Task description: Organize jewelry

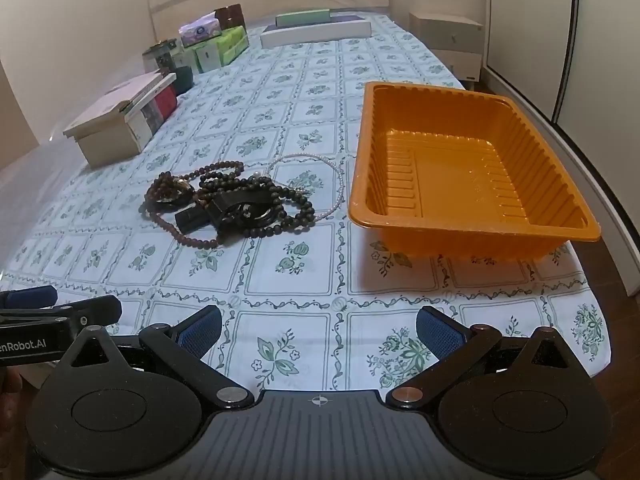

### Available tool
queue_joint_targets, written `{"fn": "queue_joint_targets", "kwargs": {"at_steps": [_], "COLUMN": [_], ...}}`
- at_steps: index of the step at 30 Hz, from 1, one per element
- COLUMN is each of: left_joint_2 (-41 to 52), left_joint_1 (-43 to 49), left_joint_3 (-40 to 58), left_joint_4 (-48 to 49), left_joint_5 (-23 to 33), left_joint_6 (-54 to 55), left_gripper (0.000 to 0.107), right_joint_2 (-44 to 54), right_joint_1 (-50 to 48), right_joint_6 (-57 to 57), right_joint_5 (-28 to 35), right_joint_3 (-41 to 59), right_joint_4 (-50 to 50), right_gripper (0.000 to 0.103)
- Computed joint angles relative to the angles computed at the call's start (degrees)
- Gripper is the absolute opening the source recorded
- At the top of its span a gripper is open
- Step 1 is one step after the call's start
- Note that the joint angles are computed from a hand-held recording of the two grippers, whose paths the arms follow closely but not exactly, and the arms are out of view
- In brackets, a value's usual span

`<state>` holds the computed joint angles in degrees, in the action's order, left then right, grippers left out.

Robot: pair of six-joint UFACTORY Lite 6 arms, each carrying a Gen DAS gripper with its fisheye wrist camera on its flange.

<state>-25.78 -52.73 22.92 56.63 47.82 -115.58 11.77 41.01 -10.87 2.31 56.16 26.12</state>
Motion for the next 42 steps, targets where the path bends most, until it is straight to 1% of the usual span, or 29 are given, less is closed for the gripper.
{"fn": "queue_joint_targets", "kwargs": {"at_steps": [2,3,4,6,16,17,23,24,27,29,32,37,42], "left_joint_2": [-0.3,-0.4,-0.4,-0.6,0.0,0.1,0.1,0.1,0.0,0.2,0.2,0.2,0.5], "left_joint_1": [0.2,0.2,0.2,0.2,0.1,0.1,0.0,0.0,0.0,-0.1,-0.1,0.0,-0.2], "left_joint_3": [-0.1,-0.2,-0.2,-0.2,-0.2,-0.2,-0.1,-0.2,-0.3,-0.3,-0.3,-0.3,-0.4], "left_joint_4": [-0.1,-0.1,-0.1,-0.3,0.1,0.1,0.0,0.1,0.1,0.2,0.2,0.3,0.5], "left_joint_5": [-0.1,-0.2,-0.2,-0.1,-0.5,-0.5,-0.5,-0.5,-0.7,-0.7,-0.7,-0.9,-1.1], "left_joint_6": [0.3,0.3,0.3,0.5,-0.2,-0.2,-0.3,-0.3,-0.4,-0.6,-0.7,-0.8,-1.4], "left_gripper": [0.102,0.102,0.102,0.102,0.102,0.102,0.102,0.102,0.102,0.102,0.102,0.102,0.102], "right_joint_2": [-0.1,-0.2,0.3,0.4,0.3,0.3,0.4,0.3,0.4,0.3,0.3,0.2,0.2], "right_joint_1": [-0.1,-0.1,0.1,0.1,0.2,0.2,0.2,0.2,0.3,0.2,0.2,0.1,0.1], "right_joint_6": [-0.6,1.2,5.3,8.6,13.3,15.9,16.6,15.6,19.1,17.3,20.2,16.3,16.3], "right_joint_5": [0.1,0.1,-0.3,-0.4,-0.7,-0.7,-0.7,-0.7,-0.8,-0.8,-0.7,-0.9,-0.9], "right_joint_3": [-0.1,-0.1,0.1,0.2,-0.1,-0.2,-0.1,-0.1,-0.2,-0.3,-0.2,-0.5,-0.5], "right_joint_4": [0.5,-1.2,-5.2,-8.4,-13.1,-15.7,-16.4,-15.3,-18.8,-17.0,-19.8,-15.9,-15.9], "right_gripper": [0.103,0.103,0.103,0.103,0.103,0.103,0.103,0.103,0.103,0.103,0.103,0.103,0.103]}}
